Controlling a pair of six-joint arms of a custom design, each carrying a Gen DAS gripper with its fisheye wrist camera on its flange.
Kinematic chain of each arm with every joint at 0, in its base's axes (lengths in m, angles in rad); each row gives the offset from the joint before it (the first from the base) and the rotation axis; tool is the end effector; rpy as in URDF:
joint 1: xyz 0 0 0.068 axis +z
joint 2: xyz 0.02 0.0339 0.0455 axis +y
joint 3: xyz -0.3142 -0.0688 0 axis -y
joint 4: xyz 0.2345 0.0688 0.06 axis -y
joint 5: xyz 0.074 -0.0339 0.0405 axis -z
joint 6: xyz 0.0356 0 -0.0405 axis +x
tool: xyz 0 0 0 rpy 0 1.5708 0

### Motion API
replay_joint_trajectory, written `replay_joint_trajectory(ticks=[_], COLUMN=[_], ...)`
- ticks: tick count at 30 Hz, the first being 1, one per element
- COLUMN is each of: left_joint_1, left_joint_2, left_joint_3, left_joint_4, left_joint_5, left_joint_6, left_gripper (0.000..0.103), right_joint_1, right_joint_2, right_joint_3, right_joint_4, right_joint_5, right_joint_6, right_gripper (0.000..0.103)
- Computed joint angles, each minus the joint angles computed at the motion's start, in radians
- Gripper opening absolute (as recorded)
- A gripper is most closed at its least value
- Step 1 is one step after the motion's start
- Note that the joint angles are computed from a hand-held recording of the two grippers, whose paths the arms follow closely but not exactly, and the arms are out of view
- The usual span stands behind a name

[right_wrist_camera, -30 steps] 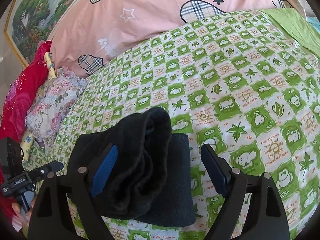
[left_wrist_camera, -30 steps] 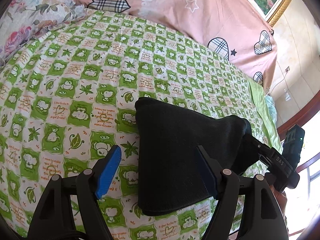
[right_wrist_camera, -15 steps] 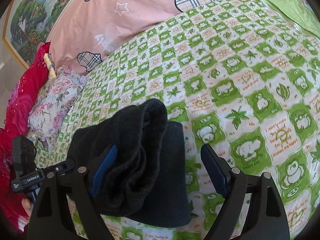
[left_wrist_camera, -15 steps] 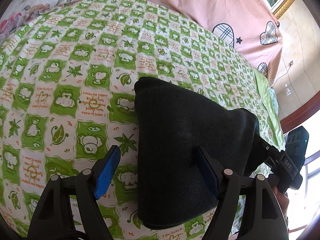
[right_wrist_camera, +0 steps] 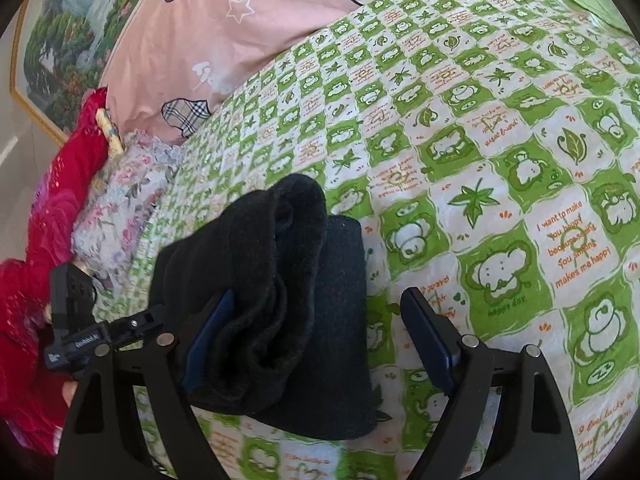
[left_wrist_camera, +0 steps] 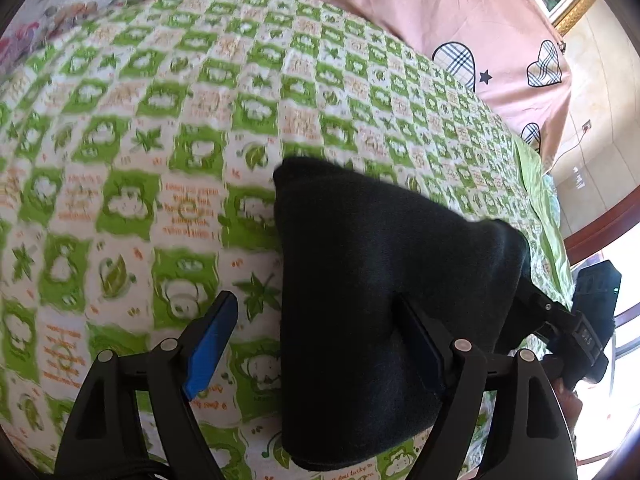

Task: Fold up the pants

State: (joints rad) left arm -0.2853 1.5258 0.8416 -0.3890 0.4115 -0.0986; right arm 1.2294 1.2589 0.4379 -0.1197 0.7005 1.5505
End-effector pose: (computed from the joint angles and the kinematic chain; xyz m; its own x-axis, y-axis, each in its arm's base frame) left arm 0.2612 -0.0915 0.2320 -0.8825 0.1648 -0.4404 0.3560 0.8461 -0.3968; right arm 0.0842 0.1685 0.2000 -0.5986 0.5983 -0.5327 0.2584 0.7736 0.5785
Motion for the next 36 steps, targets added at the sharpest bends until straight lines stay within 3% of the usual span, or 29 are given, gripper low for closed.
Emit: replay_joint_trajectory(ticks=[8,10,19,25,30,36], left_joint_1=[-0.004,0.001,0.022,-0.016,-0.030,-0.023], left_joint_2=[0.051,0.061,0.026,0.032,0.012,-0.065], left_joint_3=[0.063,0.053,0.009,-0.030,-0.025,-0.030], left_joint_4=[-0.007,0.003,-0.014,0.051,0.043,0.014], left_joint_5=[-0.035,-0.025,0.011,-0.011,0.007,-0.001], left_joint_6=[-0.030,-0.023,-0.003,-0.025,-0.013,0.018], left_gripper=[0.082,0.082,0.082,0.079,0.046,0.032], right_joint_1=[-0.048,-0.039,-0.041,-0.033,-0.007,0.020], right_joint_2=[0.052,0.070,0.045,0.067,0.082,0.078], right_joint_3=[0.056,0.050,-0.039,-0.066,-0.014,0.072], right_joint_4=[-0.051,-0.053,0.096,0.187,0.125,0.019], right_joint_5=[-0.043,-0.046,-0.080,-0.101,-0.069,-0.027], right_joint_6=[-0.052,-0.048,-0.076,-0.068,-0.052,-0.049], right_gripper=[0.083,0.072,0.068,0.068,0.054,0.048])
